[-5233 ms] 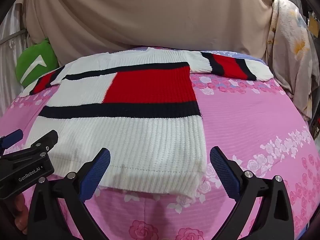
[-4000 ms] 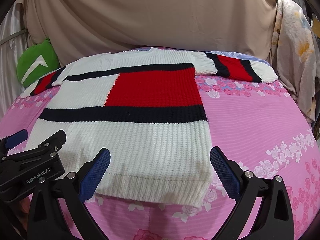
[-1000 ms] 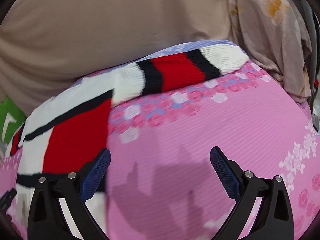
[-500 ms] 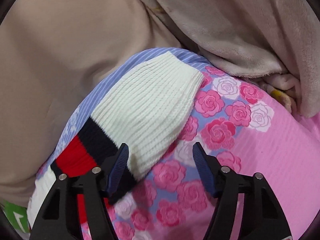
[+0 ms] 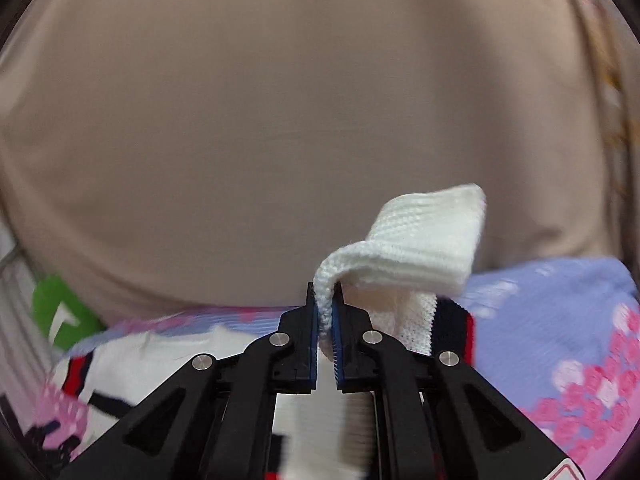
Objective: Fold small clothes
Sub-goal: 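Grasp the white sleeve cuff with the right tool, then fold the held sleeve across the sweater body with the right tool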
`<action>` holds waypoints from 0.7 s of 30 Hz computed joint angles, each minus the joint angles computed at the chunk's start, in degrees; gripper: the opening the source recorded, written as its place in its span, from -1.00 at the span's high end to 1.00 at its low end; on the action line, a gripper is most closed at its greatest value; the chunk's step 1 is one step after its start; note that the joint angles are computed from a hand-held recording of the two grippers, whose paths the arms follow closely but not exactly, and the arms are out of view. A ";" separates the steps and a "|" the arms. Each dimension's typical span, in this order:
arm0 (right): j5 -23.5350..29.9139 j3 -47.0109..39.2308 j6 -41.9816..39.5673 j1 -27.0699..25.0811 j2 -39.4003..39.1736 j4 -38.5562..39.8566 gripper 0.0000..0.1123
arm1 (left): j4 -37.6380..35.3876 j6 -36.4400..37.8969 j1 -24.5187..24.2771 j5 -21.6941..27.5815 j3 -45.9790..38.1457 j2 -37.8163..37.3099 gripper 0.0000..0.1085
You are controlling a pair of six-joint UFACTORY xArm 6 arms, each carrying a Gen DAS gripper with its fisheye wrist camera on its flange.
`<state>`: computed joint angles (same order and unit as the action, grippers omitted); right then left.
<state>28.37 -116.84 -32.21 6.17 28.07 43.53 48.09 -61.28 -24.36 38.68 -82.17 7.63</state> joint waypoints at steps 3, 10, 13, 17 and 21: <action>6.07 -6.08 -2.89 8.16 4.54 -1.84 0.86 | -2.74 1.29 1.18 -4.79 -2.52 1.82 -0.75; 2.02 3.96 -7.53 13.36 3.52 1.64 0.82 | -23.18 14.36 5.59 -11.77 -8.22 9.33 -0.79; -5.79 15.87 -10.48 10.11 -4.59 6.58 0.43 | -35.63 23.20 7.18 -12.41 -10.49 12.34 -0.78; -7.89 19.81 1.09 3.76 -7.26 -2.77 0.20 | -39.38 26.87 6.96 -7.00 -18.25 18.37 -0.79; -0.87 17.36 6.38 -1.06 -4.52 -4.37 0.14 | -40.80 27.80 5.93 -2.91 -23.84 23.31 -0.77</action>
<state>27.50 -99.49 -25.84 5.10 23.56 39.16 7.29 -33.48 -18.43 35.77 -106.00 30.94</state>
